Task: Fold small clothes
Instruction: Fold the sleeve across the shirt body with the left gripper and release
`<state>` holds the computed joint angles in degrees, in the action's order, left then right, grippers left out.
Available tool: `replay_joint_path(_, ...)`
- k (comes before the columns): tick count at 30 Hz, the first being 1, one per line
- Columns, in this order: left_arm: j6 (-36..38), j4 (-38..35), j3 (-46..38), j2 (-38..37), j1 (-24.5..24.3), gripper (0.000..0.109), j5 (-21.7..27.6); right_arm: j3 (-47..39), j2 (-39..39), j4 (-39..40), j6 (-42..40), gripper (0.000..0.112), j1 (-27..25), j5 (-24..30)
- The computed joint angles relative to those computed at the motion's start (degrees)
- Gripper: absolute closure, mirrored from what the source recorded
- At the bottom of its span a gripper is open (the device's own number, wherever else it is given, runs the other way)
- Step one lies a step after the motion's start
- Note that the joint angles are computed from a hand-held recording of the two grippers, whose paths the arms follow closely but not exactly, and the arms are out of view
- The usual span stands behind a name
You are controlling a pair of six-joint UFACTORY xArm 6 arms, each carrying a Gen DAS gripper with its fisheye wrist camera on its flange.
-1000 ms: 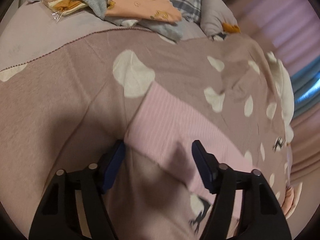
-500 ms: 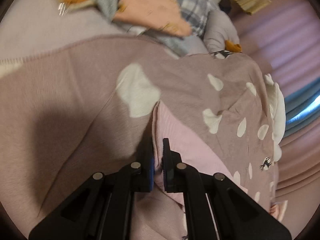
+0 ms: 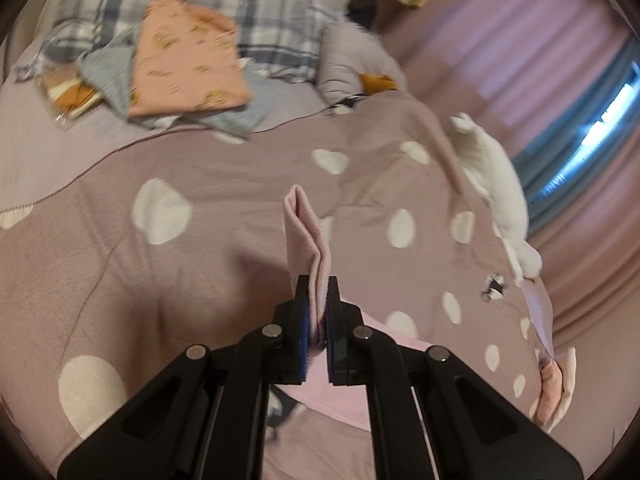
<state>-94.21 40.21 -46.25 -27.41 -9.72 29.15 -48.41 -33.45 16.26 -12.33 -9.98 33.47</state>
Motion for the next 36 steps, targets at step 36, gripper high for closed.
replay_joint_path(36,26.7,-9.2,-29.8,28.1,-23.2,0.103,6.2,2.0,-0.1,10.1,-7.6,0.016,-9.6,1.6)
